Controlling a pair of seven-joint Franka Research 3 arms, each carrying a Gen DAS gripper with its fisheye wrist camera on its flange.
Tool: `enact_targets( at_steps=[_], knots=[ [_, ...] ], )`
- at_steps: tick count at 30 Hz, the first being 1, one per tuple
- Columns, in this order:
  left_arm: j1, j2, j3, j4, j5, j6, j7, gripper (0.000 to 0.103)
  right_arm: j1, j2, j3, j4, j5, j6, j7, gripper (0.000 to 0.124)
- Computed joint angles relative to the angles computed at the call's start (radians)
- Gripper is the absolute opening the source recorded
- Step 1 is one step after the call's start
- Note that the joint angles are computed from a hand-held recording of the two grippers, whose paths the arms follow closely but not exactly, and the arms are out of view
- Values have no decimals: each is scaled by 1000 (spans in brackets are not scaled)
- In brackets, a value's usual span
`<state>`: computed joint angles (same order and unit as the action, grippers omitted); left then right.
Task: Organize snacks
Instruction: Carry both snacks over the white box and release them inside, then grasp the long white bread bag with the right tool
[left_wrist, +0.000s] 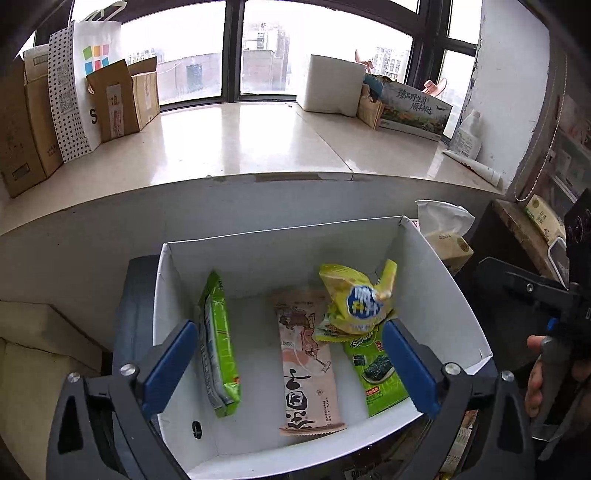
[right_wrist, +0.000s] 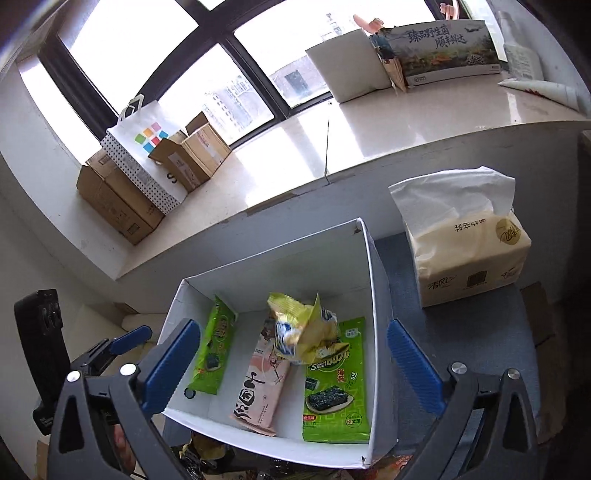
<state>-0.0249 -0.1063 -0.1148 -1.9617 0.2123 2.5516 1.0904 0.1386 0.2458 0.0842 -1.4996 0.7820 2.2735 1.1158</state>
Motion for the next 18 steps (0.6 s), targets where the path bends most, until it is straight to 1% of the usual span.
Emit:
enact_targets(
  at_steps=[5,9,11,14,16,18],
  knots=[
    [-2,-48,-3,-38,12,-6,-8,102,5,-74,-3,-75,7,22,-71,103],
    [-9,-117,-7,-102,14,-12,-10,103,10,-162,-15,-175,56,34,-142,103],
    [-17,-170,-5,-158,12,3,-5,103,11,-222,-27,-250,122,37,-211,103],
    [-37,-255,-2,-246,-7,4,9,103,25,-317,-55,-362,214,23,-338,103],
    [-44,-314,-7,-305,-5,1,4,103,42,-381,-67,-439,220,37,-410,103],
    [-52,-368,-11,-360,-11,-8,-16,103,57,-437,-75,-512,172,51,-462,103]
  ],
)
